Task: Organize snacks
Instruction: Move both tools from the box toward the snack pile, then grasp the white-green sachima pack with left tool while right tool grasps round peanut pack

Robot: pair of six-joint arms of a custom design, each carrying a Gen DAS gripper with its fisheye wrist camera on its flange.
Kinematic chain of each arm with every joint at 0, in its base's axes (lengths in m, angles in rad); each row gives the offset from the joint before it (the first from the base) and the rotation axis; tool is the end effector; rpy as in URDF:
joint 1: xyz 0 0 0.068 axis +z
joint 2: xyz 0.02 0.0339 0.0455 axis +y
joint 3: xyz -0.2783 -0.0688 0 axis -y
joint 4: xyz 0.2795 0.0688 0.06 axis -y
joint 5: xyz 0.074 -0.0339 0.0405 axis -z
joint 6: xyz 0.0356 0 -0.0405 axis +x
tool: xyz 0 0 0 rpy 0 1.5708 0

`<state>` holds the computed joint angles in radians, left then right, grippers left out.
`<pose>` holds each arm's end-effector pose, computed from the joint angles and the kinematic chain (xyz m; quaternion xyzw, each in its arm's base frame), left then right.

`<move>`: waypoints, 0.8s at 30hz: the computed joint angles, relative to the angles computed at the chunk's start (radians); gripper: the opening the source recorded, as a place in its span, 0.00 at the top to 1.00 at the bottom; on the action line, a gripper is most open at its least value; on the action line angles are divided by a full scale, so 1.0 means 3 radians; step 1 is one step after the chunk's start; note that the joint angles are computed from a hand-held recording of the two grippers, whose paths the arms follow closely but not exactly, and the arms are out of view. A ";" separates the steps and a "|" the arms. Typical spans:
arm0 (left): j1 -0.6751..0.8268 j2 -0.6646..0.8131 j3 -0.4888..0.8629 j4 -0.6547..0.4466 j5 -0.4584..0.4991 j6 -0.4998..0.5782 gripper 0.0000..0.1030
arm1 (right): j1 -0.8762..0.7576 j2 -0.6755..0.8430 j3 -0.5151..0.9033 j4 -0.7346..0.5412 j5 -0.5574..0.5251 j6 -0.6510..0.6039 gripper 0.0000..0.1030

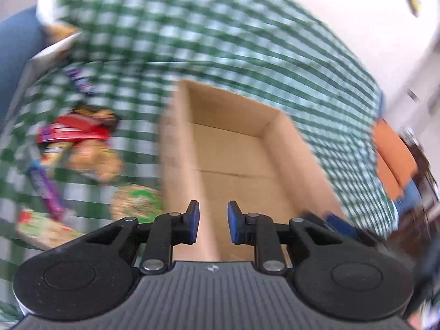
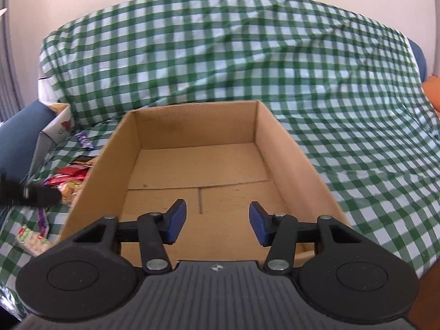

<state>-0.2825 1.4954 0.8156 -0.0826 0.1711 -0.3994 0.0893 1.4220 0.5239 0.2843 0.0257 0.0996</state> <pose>0.3181 -0.0986 0.1866 -0.0200 0.9165 -0.2051 0.3430 0.2883 0.0249 0.1444 0.0105 0.8876 0.0321 0.4594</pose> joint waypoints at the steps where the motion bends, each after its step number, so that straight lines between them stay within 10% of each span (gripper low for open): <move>1: 0.0178 0.0069 0.0063 -0.0060 0.0078 0.0025 0.76 | 0.0030 -0.0053 0.0008 -0.0078 -0.0013 0.0005 0.49; 10: 0.1068 0.1025 0.0355 0.0004 0.0977 -0.0070 0.73 | 0.0571 -0.0079 -0.0011 0.0041 0.0143 -0.0051 0.49; 24: 0.0784 0.1926 0.0864 0.0544 0.0596 -0.0117 0.57 | 0.1044 0.0094 0.0010 0.0319 0.0300 -0.0534 0.44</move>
